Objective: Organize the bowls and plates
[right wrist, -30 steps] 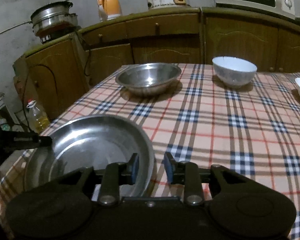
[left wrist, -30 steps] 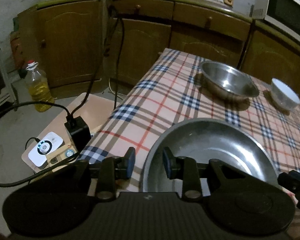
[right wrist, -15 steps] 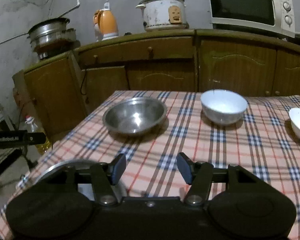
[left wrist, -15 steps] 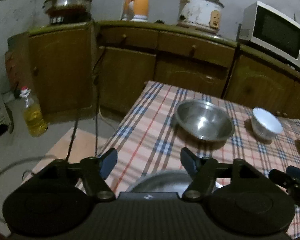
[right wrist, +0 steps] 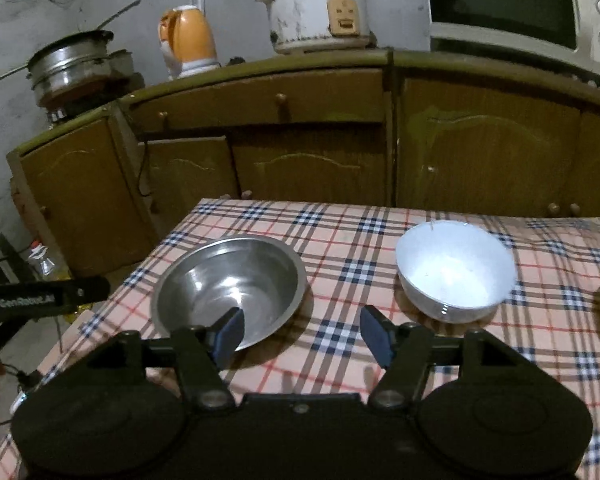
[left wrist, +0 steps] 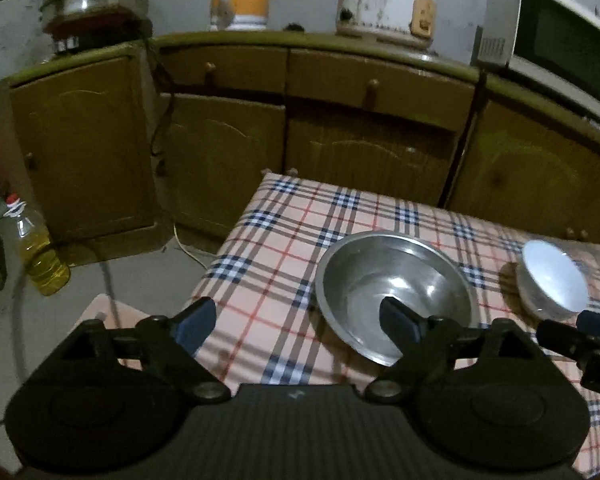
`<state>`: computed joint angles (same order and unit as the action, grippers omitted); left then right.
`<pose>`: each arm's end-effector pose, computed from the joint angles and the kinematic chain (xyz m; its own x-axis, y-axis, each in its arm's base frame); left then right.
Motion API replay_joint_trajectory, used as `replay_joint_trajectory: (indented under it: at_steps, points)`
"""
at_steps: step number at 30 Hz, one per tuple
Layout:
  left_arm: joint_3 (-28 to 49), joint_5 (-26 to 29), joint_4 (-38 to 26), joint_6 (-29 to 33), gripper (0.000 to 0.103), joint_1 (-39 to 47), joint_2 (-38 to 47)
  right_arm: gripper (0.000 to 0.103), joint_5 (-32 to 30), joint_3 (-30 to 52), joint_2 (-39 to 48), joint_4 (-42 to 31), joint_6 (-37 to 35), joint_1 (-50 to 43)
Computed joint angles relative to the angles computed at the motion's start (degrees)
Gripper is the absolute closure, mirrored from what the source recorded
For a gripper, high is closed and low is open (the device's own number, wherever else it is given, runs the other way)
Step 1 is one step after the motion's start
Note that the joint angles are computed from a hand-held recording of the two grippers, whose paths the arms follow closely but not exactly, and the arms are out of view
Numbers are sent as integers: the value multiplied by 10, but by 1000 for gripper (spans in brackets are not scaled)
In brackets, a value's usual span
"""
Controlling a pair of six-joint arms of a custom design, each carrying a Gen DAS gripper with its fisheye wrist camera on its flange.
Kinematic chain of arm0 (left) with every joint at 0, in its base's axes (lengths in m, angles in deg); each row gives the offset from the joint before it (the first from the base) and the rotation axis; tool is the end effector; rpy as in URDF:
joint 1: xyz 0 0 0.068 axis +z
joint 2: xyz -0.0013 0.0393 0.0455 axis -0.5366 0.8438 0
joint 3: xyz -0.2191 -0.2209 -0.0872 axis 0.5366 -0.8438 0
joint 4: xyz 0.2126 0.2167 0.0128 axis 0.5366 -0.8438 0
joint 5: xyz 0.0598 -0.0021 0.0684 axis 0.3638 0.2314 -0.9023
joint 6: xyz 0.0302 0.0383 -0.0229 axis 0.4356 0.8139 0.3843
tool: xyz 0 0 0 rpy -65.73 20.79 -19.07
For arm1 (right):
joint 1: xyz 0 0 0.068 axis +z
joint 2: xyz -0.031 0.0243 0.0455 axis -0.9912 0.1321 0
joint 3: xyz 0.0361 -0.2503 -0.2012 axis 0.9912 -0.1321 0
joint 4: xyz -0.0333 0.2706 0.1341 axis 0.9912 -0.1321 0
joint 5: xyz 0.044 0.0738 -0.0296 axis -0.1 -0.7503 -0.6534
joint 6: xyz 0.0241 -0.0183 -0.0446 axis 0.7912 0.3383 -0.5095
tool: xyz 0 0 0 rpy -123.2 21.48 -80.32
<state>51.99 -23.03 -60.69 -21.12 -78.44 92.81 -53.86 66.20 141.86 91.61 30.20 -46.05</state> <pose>0.1608 -0.1274 0.1433 -0.4838 -0.3987 -0.7791 -0.5759 0.8153 -0.0595 0.2988 0.2247 0.1396 -0.5079 -0.2455 -0.8257 -0.6123 0.7771 0.1456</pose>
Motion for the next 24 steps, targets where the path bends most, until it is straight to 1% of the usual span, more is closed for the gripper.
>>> replay_joint_trajectory:
  at_steps: [3,6,11,13,14,15,16,17,18,19,20,22,24]
  points:
    - [-12,29,94,87,12,58,24,26,-1,43,46,-13,0,1]
    - [-18,62,176,149,13,105,60,26,-10,82,91,-25,17,-2]
    - [-18,114,275,204,20,160,133,26,-17,143,157,-48,20,-2]
    - [-15,126,296,209,25,173,156,26,-20,160,175,-52,21,-1]
    - [-14,131,306,213,28,178,167,26,-24,167,184,-54,25,-1]
    - [-13,137,315,218,39,184,176,27,-29,176,193,-57,30,-1]
    - [-12,144,321,224,53,188,184,28,-34,181,197,-58,34,-2]
    - [-10,151,325,228,59,192,190,39,-44,185,203,-56,41,-4]
    - [-13,161,337,234,73,194,192,59,-55,188,206,-57,45,-6]
    - [-16,168,350,239,80,196,193,66,-64,189,207,-53,48,-6]
    - [-18,168,351,238,81,193,191,78,-65,188,206,-51,46,-4]
    - [-16,155,342,235,83,179,185,79,-48,179,197,-42,39,3]
    - [-18,148,331,225,84,168,169,79,-50,169,190,-33,43,0]
